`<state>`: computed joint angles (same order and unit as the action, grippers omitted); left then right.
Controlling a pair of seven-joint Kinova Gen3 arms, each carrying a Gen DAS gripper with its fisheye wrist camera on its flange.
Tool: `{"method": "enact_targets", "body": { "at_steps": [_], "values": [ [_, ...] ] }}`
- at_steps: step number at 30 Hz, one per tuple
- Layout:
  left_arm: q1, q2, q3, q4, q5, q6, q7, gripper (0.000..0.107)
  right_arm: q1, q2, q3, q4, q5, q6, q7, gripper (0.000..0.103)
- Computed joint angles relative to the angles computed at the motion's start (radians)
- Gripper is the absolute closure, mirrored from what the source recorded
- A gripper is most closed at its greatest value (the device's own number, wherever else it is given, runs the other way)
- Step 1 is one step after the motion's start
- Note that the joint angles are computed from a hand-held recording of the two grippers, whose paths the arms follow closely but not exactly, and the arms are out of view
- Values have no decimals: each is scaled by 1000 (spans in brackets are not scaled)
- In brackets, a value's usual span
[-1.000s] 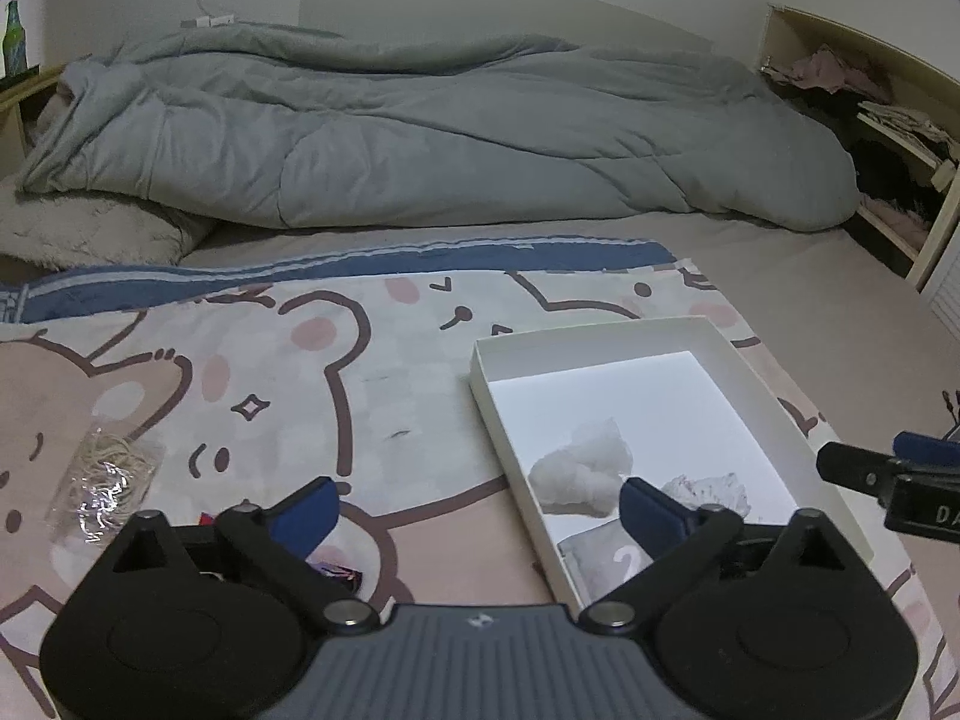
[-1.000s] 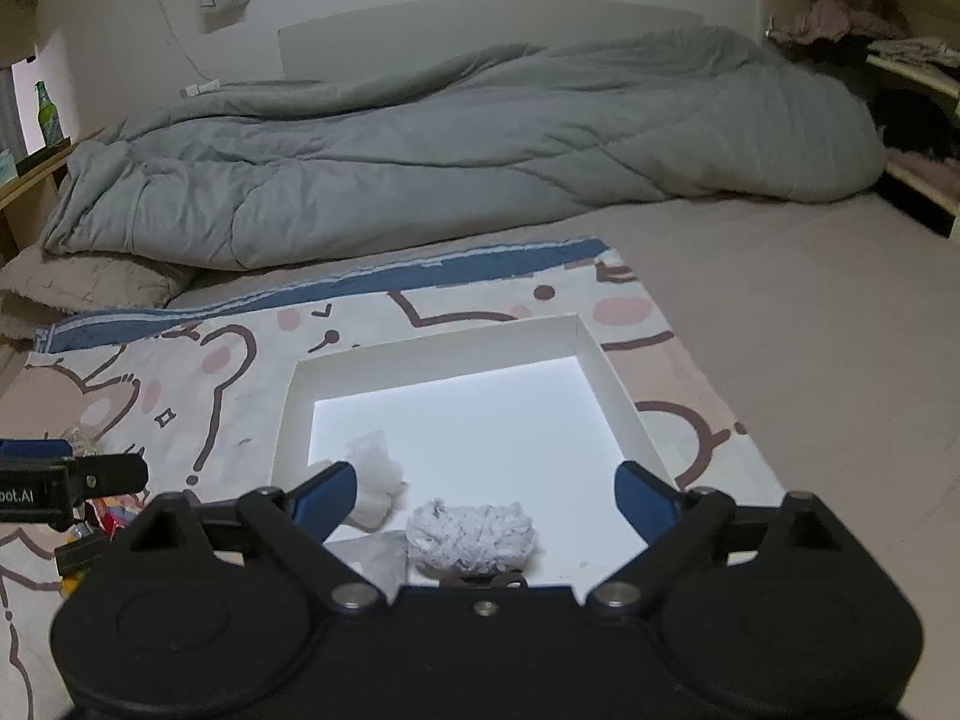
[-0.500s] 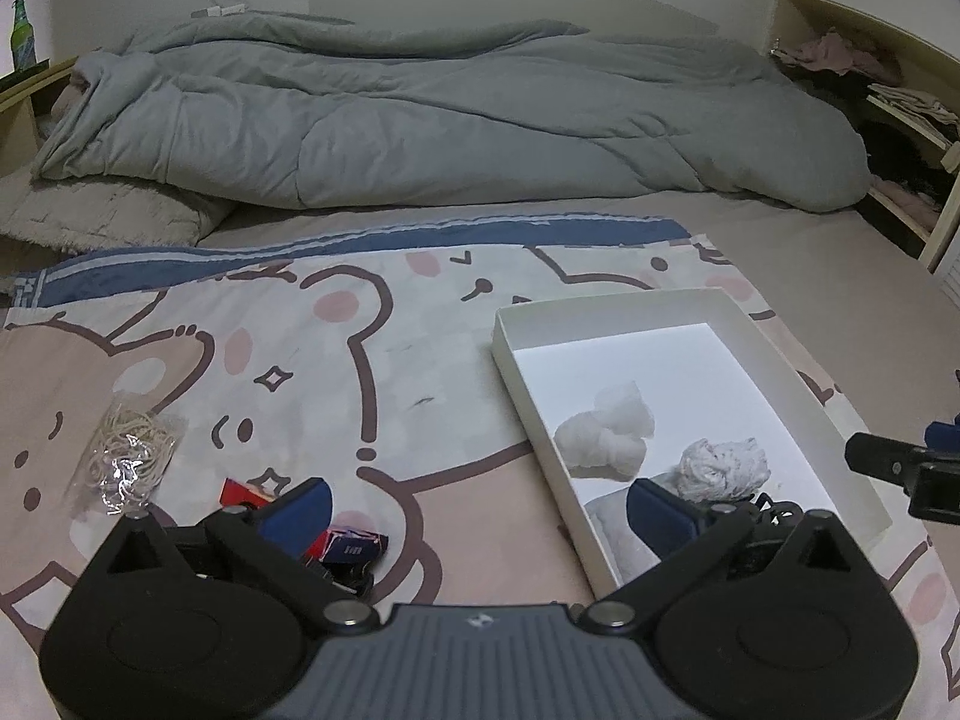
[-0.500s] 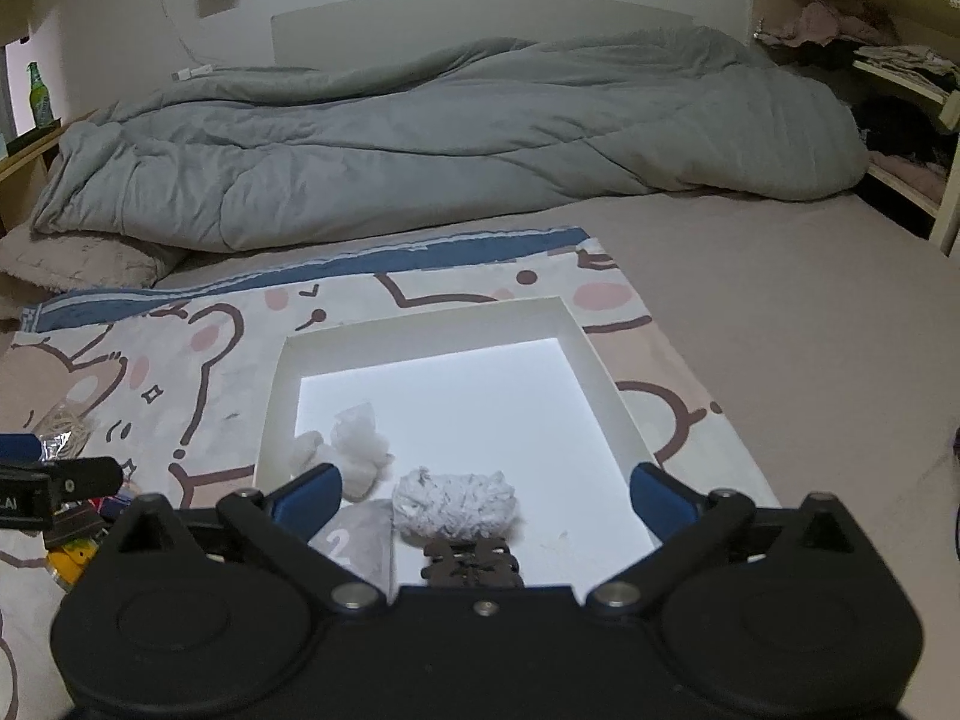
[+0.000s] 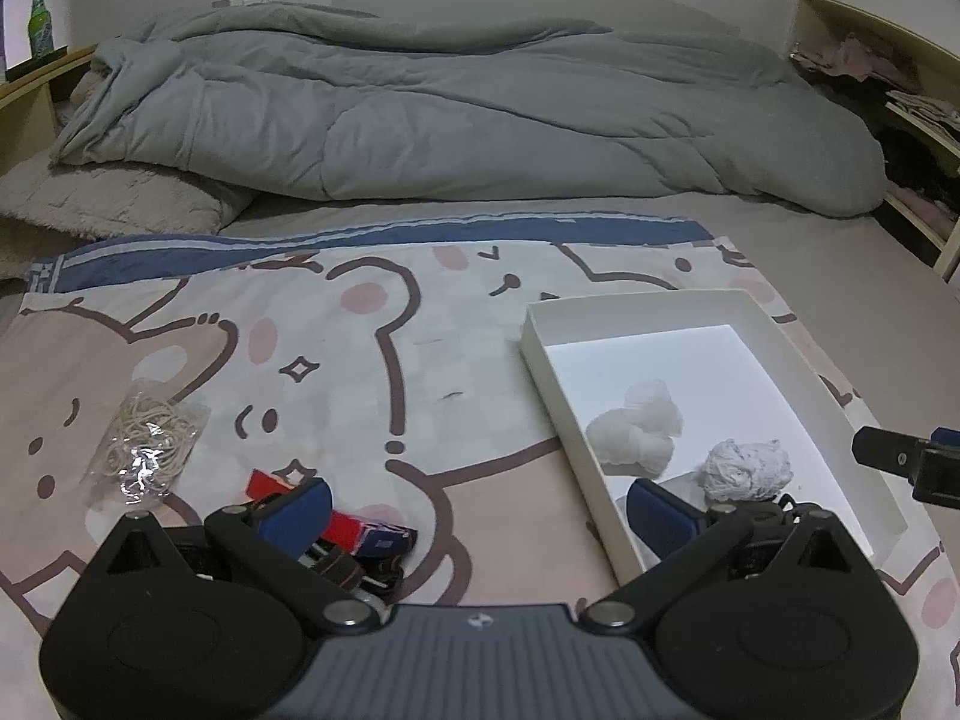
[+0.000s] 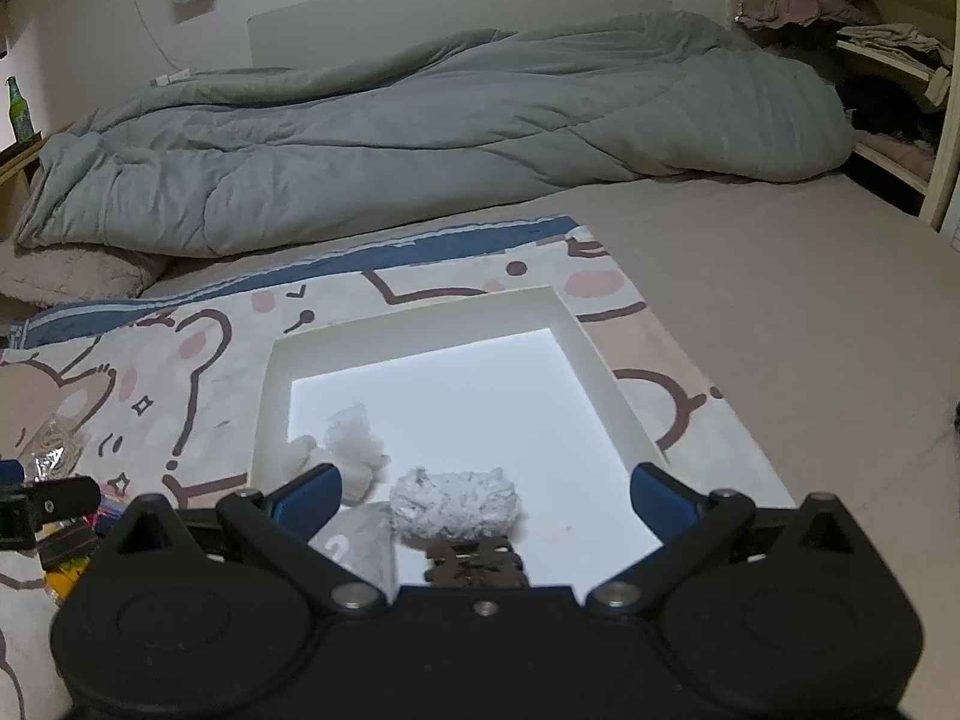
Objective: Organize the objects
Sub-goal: 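Move both tools back toward the remaining items on the sheet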
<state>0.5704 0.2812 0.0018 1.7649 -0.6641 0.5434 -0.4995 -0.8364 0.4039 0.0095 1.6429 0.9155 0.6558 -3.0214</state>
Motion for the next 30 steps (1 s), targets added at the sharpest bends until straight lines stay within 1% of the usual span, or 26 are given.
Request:
{"method": "enact_targets", "body": {
  "at_steps": [6,14,30],
  "values": [
    [-22,-22,-9,25,-9,2,9,5,-10,32,-4,-50,-21,5,36,0],
    [-79,-74,-7,84,-36,-4,39,5,-40,85,10,-139,-72,18,96,0],
    [-258,-196,28,219,-78,-38,71,5,-118,176,45,-293,-162,28,217,0]
  ]
}}
